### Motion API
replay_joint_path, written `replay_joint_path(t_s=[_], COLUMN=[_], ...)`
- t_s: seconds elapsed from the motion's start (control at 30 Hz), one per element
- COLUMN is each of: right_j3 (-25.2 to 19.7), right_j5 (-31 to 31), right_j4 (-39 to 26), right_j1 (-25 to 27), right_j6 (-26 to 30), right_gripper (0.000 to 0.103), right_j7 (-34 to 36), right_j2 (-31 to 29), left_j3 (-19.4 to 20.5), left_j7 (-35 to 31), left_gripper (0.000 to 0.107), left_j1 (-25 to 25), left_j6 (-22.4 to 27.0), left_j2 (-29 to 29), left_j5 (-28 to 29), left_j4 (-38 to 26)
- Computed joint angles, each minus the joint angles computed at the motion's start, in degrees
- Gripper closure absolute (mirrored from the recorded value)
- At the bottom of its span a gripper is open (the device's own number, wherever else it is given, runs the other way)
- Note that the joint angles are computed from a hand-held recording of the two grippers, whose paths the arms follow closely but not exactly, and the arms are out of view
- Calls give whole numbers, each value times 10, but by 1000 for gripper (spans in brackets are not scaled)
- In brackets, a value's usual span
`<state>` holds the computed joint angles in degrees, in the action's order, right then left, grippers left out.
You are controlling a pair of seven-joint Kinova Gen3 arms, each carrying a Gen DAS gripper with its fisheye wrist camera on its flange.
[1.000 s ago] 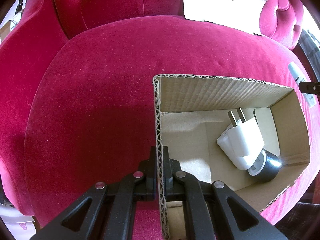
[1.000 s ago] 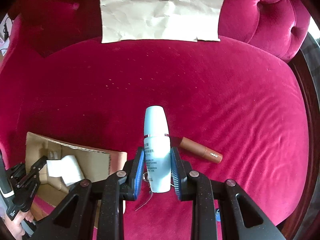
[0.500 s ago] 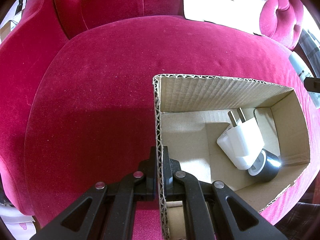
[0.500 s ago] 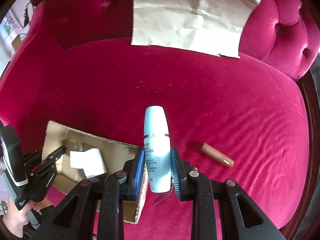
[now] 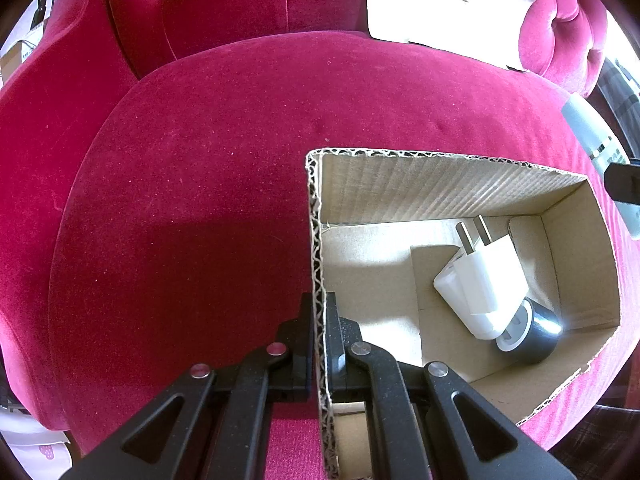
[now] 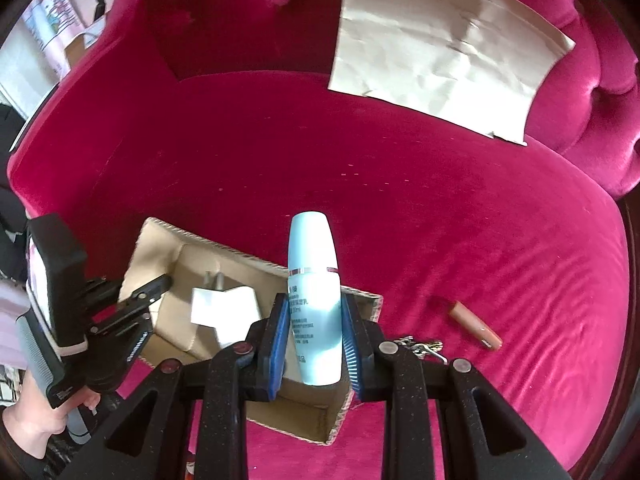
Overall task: Organize rigid objects
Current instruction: 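Lift the lotion bottle and carry it over the box with the right gripper, then lower the lotion bottle into the box and open the right gripper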
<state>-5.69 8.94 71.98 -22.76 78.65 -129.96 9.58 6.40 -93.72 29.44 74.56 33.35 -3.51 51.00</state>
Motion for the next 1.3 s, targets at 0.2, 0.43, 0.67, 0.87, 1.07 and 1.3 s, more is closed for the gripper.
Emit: replay_joint_path(t_s=[0.2, 0.43, 0.67, 0.87, 1.07, 1.3], right_j3=[-6, -9, -11, -12, -12, -11], right_j5=[-4, -13, -23, -33, -40, -47], right_j4=[-8, -8, -4, 0, -1, 0], right_j1=[-10, -21, -32, -40, -45, -43], right_j6=[-10, -26, -41, -53, -56, -60], right_gripper=[76, 76, 76, 76, 76, 75], right_j7=[10, 29, 45, 54, 63, 70], right_j2=[9, 23, 38, 46, 52, 52], left_j3=[0, 0, 0, 0, 0, 0], left_j7=[0, 0, 0, 0, 0, 0], left_gripper=[104, 104, 104, 104, 104, 104], left_j1=[0, 0, 0, 1, 1, 1], left_j6=[1, 0, 0, 2, 1, 1], left_j2=[1, 0, 0, 2, 1, 1], left_j5=[0, 0, 0, -1, 0, -1], left_j4=[-2, 0, -1, -3, -2, -1])
